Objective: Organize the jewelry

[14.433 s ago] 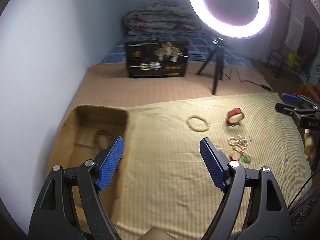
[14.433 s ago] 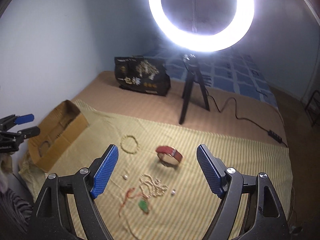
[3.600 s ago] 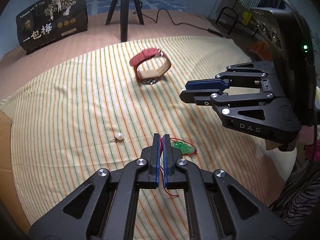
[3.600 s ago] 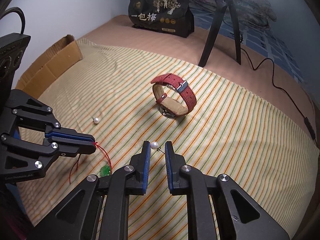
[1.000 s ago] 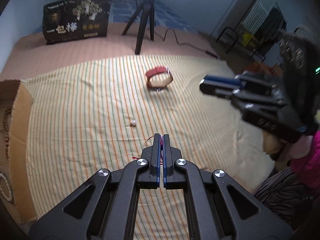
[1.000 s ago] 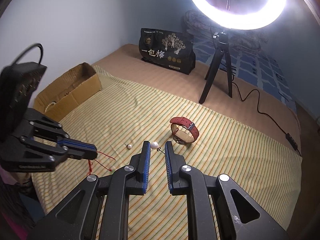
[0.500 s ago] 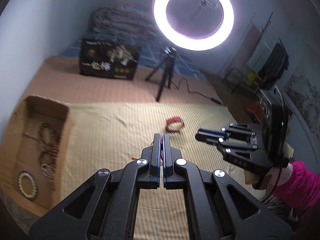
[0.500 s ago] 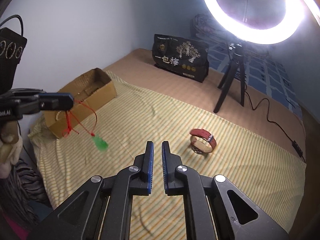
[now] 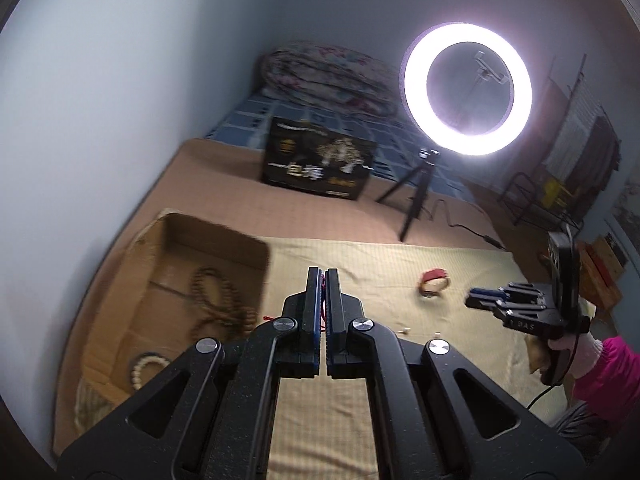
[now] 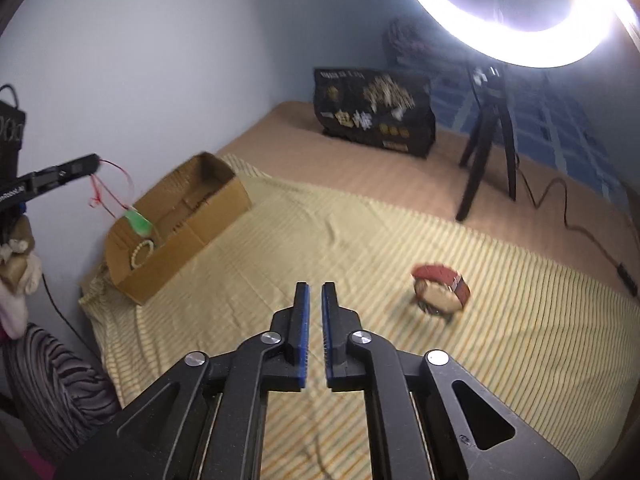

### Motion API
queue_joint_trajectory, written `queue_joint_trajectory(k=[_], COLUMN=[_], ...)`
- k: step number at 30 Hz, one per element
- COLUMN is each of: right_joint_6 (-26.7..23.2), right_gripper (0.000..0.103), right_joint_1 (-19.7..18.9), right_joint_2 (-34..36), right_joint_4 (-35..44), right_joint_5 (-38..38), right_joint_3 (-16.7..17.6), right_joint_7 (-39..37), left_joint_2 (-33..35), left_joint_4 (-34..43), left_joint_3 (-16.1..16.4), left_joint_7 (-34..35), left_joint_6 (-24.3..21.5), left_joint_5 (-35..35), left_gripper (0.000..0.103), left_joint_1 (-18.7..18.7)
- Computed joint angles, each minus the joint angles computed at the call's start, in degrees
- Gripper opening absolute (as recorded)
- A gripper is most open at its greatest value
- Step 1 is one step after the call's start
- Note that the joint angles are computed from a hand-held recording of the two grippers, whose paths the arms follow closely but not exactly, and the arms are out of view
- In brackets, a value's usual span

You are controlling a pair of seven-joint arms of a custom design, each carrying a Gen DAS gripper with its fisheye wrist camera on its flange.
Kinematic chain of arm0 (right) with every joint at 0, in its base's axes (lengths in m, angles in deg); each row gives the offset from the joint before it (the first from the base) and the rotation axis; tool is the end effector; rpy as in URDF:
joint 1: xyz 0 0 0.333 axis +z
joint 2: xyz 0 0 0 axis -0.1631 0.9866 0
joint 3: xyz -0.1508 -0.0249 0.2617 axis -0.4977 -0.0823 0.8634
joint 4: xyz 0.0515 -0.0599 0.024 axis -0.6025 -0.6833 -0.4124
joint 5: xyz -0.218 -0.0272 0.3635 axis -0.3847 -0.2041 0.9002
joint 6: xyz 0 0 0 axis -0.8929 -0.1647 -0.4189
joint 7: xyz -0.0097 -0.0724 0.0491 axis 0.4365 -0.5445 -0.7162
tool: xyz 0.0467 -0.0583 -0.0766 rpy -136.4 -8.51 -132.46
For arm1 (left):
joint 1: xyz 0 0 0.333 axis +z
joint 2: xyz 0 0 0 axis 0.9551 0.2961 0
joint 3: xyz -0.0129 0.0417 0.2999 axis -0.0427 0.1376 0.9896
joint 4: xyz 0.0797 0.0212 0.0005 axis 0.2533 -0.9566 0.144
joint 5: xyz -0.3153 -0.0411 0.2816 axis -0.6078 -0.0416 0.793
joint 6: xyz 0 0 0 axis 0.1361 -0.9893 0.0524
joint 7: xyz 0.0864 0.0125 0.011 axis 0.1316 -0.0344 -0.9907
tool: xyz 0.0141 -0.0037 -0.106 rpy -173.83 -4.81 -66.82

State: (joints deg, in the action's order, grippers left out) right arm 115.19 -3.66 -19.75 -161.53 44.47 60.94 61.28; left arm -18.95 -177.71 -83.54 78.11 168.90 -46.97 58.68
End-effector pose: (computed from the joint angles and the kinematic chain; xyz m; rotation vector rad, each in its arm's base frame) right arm 0.3507 0.0583 0.4174 -1.6329 1.9116 -0.4693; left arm 0.4666 -0.0848 0.4862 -1.2293 2.4626 -1.3068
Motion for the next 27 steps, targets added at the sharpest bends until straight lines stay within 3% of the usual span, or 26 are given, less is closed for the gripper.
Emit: queue_joint_trajectory(k=[3, 9, 18, 27], right_joint_6=[-2.58, -6.19, -4.36, -2.01], right_gripper=[0.022, 0.023, 0.025, 0.025], right_joint_1=[-0.93, -1.11, -3.77, -3.93], right_joint_2=[0.00, 4.52, 10.83, 14.60], right_joint_4=[-1.44, -1.43, -0.42, 0.42], right_joint_5=[-0.65, -2.46, -7.38, -9.81], right_joint_3=[-0.82, -0.93, 2.46, 2.01], right_joint_7=[-0.83, -4.08, -2.04, -1.87], left_joint_2=[1.32, 3.15, 3.75, 3.72], left_joint_4=[0.46, 1.08, 1.03, 0.72], left_joint_3=[0.26, 0.53, 0.03, -0.26], left_joint_7=[-0.74, -1.48, -1.89, -2.28], left_joint_6=[1.12, 2.52, 2.86, 2.96], left_joint_5=[0.19, -0.09, -0.33, 0.08], left_gripper=[0.000, 0.000, 0.000, 0.000], left_joint_1=[0.96, 2.76, 3.47, 3.52])
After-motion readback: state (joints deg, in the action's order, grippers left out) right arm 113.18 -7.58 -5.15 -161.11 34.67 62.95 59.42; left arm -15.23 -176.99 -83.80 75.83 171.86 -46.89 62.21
